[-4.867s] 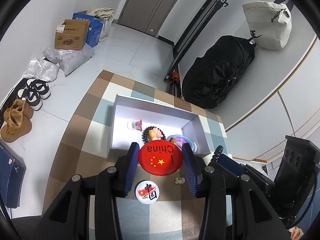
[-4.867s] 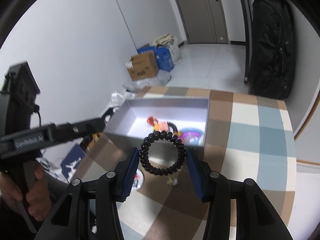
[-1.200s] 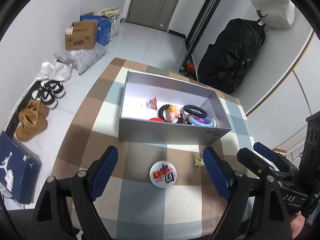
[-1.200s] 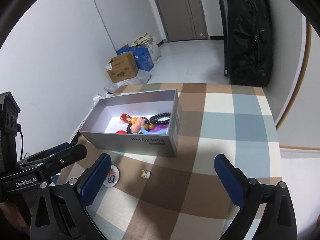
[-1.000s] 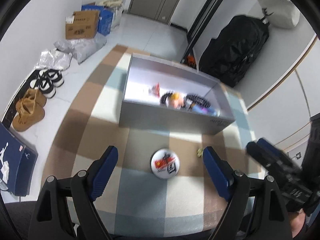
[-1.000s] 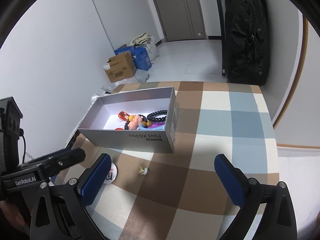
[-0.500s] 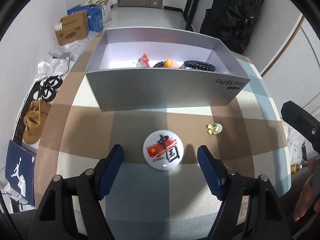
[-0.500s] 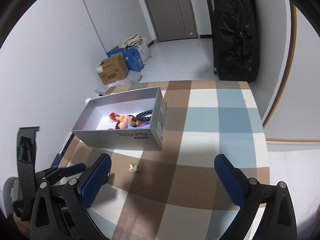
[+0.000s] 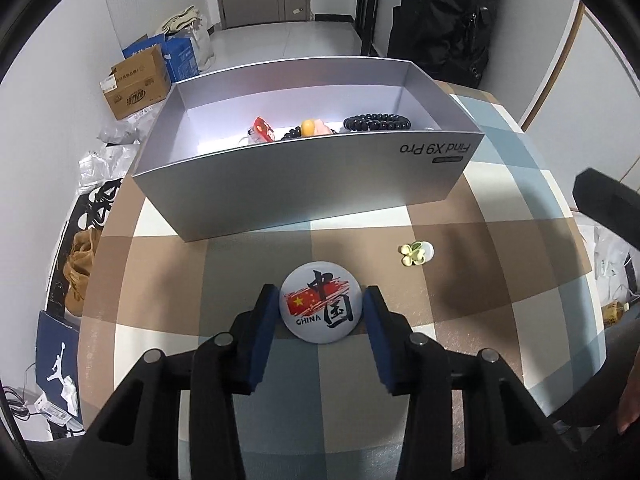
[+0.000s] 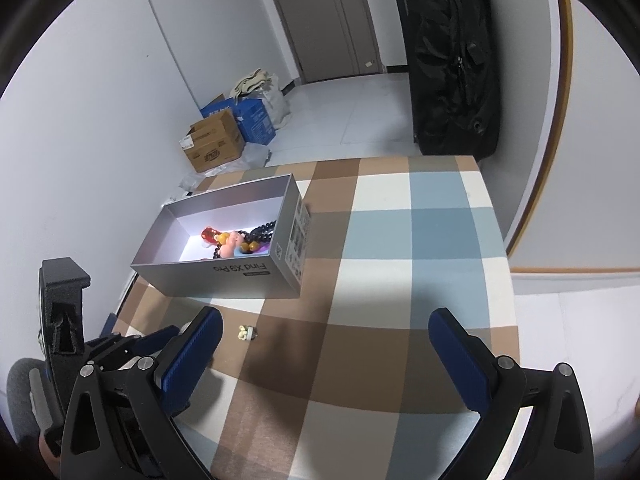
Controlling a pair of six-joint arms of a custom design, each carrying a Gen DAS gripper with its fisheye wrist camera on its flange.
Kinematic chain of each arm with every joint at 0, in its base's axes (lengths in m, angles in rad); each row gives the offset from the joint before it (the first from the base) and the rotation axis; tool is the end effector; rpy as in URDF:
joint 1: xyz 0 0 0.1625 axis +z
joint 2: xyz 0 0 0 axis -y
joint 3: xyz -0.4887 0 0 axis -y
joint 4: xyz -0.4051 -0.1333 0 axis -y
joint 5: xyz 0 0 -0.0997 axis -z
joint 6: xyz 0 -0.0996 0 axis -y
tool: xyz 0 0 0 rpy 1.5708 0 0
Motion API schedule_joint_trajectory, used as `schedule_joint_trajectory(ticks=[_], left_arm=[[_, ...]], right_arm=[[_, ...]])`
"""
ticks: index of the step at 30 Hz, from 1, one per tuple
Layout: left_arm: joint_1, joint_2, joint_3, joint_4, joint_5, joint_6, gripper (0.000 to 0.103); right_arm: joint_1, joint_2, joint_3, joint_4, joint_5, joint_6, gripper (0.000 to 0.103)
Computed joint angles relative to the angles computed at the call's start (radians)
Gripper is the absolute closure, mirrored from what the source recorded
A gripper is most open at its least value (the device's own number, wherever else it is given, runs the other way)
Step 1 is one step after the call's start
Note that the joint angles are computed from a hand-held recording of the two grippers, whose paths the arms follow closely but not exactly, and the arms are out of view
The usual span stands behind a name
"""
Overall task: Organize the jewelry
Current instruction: 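Grasp the white China badge with the left tool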
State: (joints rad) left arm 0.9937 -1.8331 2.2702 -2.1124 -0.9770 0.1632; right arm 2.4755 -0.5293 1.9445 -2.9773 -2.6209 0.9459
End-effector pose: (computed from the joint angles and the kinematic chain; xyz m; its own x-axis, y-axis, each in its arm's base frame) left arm -0.0315 -0.3948 0.3913 -0.6286 0.5333 -0.5660 0.6534 0.7569 -0.0125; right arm 0.4880 -0.3239 -0.0414 -0.8140 0.2696 0.5145 -0.2154 0.6825 -0.6984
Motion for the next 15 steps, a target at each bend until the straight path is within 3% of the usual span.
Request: schedule_joint_trajectory(ticks=[15], left_arm=[[-0.001,0.018,-0.024,0.023,-0.024,-0.067,0.066]], right_arm=[[-0.013,-0.019,0.022,0.053,0.030,0.067,0.000]])
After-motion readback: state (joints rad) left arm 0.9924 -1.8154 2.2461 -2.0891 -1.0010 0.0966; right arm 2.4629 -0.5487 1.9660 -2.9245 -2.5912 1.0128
